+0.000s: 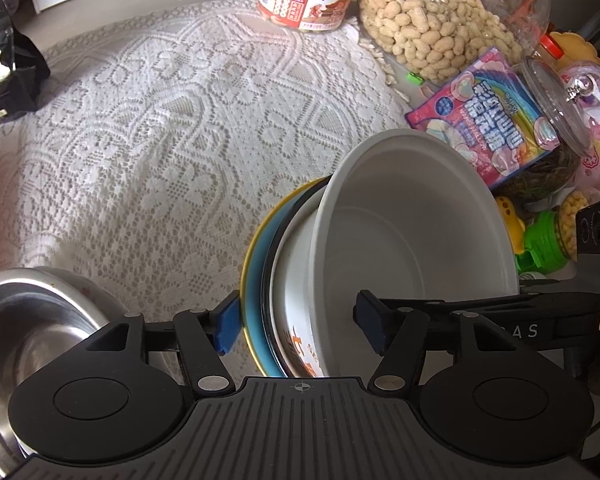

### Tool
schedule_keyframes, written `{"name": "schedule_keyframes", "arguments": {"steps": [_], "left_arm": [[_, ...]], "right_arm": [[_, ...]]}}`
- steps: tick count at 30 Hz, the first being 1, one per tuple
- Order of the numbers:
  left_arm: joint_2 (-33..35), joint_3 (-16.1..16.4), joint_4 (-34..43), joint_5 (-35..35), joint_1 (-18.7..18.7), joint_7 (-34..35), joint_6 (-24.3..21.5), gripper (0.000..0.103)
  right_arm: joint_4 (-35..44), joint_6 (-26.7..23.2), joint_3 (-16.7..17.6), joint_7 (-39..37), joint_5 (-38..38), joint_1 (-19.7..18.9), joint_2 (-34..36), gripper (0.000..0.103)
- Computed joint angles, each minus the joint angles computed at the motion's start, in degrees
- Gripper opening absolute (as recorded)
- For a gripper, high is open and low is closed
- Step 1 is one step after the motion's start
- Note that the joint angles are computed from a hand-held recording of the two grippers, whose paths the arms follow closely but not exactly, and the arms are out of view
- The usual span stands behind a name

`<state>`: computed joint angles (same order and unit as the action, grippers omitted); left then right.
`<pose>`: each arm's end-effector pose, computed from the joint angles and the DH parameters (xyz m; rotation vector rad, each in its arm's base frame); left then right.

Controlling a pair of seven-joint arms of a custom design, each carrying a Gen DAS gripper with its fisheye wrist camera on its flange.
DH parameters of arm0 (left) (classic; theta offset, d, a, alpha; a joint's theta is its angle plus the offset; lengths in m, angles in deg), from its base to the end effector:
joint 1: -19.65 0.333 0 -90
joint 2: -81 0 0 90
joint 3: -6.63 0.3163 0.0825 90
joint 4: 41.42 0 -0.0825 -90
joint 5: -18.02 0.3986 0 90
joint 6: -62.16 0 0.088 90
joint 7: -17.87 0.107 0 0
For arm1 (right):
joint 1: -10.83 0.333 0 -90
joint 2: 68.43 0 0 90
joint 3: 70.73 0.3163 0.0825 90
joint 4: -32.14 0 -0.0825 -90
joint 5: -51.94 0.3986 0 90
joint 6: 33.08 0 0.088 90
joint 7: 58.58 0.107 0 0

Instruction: Organize plates and bowls

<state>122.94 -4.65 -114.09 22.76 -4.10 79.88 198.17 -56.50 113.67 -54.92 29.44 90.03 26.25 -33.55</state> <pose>0.6713 -0.4170 0.3620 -2.0463 2.2532 -0.5982 0.6621 0.3476 0.3396 -1.7484 1.7412 0.4314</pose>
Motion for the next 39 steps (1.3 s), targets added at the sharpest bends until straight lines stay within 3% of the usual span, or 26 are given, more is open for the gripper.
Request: {"name": "schedule_keyframes", "arguments": {"steps": [5,23,29,39], "left_arm": [[-0.09,-0.23,-0.16,-0.58,0.48,0.20,-0.26,0.064],[-4.27,-0.01,-5.09,0.75,0.23,-1.25,0.49,0.064],[-8.25,-0.41,-9.85,0.91,0.67,-1.45,3.69,0.064],[-22.05,-0.16,-26.32,2.25,2.86,-3.83,12.91,0.064]], "right_arm": [[1.22,-1.76,-1.94,4.51,-3.90,1.89,-0.14,0.058],[1.29,-3.11,-1.21,6.34,-4.02,2.01,-0.60,0.057],[-0.31,-2.04,-1.81,7.38,-5.28,3.01,-3.07,0.057],[1.26,-1.30,-2.83,10.99,-11.59,7.43,-6.14,0.057]]}}
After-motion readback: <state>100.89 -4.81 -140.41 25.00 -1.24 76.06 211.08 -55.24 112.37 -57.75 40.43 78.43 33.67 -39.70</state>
